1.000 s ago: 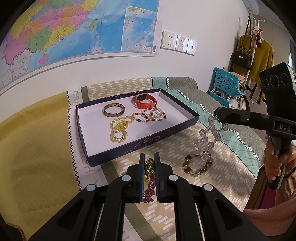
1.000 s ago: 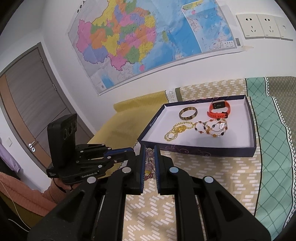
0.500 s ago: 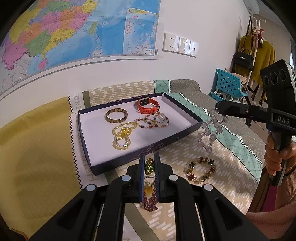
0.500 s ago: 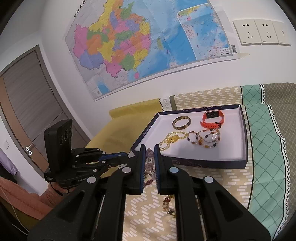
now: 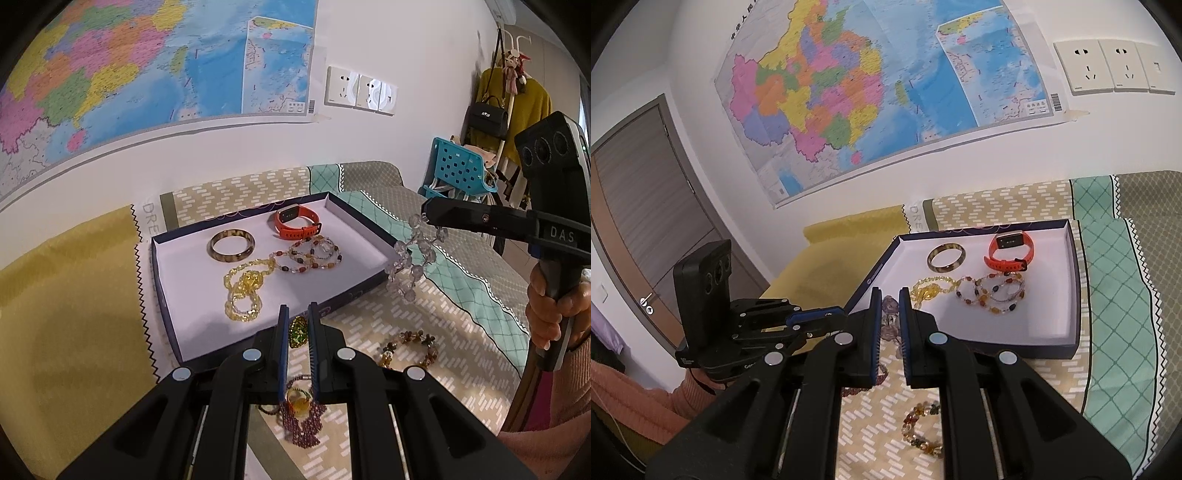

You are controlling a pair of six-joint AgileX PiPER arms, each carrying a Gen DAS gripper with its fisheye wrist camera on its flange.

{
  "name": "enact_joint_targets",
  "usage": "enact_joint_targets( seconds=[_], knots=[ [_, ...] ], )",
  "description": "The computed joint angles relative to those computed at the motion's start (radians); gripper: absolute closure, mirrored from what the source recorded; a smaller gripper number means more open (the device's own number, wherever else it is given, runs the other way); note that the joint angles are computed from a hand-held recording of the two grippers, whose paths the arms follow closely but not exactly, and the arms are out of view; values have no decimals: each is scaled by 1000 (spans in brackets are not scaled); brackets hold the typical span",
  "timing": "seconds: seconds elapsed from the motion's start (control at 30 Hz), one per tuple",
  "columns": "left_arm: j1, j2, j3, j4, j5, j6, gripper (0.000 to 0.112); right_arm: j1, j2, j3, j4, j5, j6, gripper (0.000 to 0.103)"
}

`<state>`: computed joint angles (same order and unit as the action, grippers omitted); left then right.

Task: Organize jewelry
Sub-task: 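Lift the green charm and crystal bracelet and carry both over the box lid, then lower the green charm and crystal bracelet into the box and open both grippers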

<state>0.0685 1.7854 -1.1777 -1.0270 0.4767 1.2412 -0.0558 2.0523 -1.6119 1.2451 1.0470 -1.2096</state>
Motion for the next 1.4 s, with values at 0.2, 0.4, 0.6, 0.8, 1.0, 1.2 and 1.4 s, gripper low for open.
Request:
enact_joint_targets(
  seconds=[0.2, 0.4, 0.6, 0.8, 1.0, 1.2, 1.4],
  knots=[
    [-3, 29, -44, 36, 2, -47, 104, 2, 37, -60, -14, 5, 35, 93],
    [-9, 69, -98, 87, 1, -109, 104, 6, 78, -125, -25, 8, 74, 93],
    [-18, 99, -143, 135, 1, -164, 104, 9, 114, -187, -39, 11, 108, 93],
    [-29, 131, -191, 187, 4, -223, 104, 16, 169, -273, -64, 14, 162, 93],
    [-34, 157, -224, 217, 8, -258, 104, 19, 211, -332, -78, 19, 202, 93],
    [-41, 188, -269, 267, 9, -316, 104, 23, 245, -386, -99, 20, 235, 93],
    [-45, 224, -315, 323, 5, -377, 104, 30, 288, -453, -122, 30, 277, 93]
  ],
)
